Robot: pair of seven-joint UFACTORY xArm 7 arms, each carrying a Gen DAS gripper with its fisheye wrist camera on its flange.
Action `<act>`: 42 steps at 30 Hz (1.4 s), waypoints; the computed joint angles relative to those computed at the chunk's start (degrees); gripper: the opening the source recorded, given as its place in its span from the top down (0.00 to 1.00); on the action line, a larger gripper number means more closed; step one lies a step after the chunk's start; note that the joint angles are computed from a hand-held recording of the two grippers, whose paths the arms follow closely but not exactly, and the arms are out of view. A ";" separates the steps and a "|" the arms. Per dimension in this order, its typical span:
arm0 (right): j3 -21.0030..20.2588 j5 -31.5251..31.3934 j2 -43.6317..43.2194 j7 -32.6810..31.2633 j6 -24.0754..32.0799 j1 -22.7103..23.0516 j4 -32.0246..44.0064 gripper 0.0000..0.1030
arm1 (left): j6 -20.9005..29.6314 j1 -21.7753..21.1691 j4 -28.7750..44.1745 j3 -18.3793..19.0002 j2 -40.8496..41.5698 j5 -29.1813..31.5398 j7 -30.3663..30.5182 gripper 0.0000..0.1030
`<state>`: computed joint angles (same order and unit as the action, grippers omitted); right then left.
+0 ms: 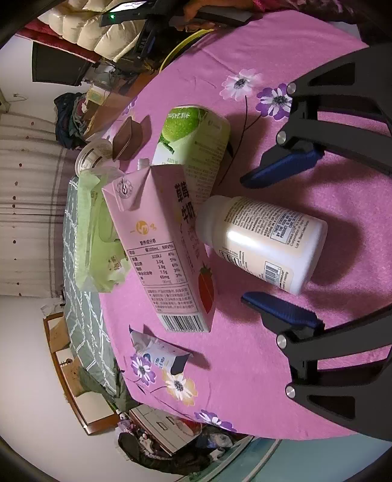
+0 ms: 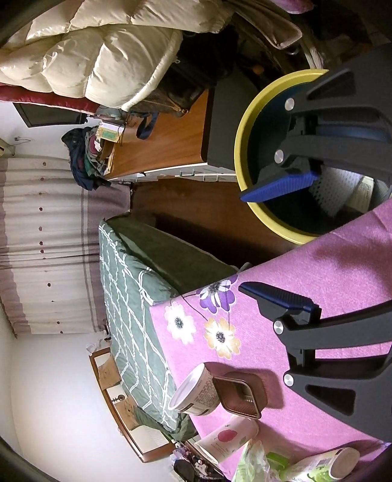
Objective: Collect trash
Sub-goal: 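Grasp the white pill bottle with the left gripper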
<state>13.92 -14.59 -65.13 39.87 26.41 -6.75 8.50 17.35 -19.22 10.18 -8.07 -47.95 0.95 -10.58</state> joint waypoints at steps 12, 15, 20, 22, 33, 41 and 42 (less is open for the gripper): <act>-0.90 0.36 0.20 -0.92 -0.05 0.16 -0.14 0.49 | 4.43 -3.82 -1.84 1.02 -5.84 -2.39 1.52 0.51; -0.83 0.39 0.16 -1.01 -0.10 0.10 -0.15 0.49 | 7.11 -5.16 -3.07 -0.24 -10.49 -2.85 -0.05 0.52; -0.69 0.43 -0.47 -0.91 -0.38 0.04 -0.54 0.49 | 11.37 -8.46 -3.64 -1.82 -16.23 -3.47 -2.27 0.54; -0.79 0.54 -0.60 -0.93 -0.43 0.10 -0.63 0.49 | 11.95 -10.09 -3.41 -2.50 -16.82 -3.67 -2.90 0.54; -0.71 0.97 -0.50 -0.87 -0.65 0.45 -0.57 0.49 | 9.07 -15.19 -0.64 -4.70 -12.05 -3.85 -4.82 0.54; -4.44 2.18 -8.63 -3.37 4.22 1.71 -1.70 0.49 | 3.03 -17.21 4.14 -5.12 -2.17 -3.58 -4.17 0.54; -5.50 2.38 -10.79 -4.56 6.25 1.74 -1.72 0.49 | 1.78 -17.45 5.32 -5.10 0.01 -3.49 -3.73 0.54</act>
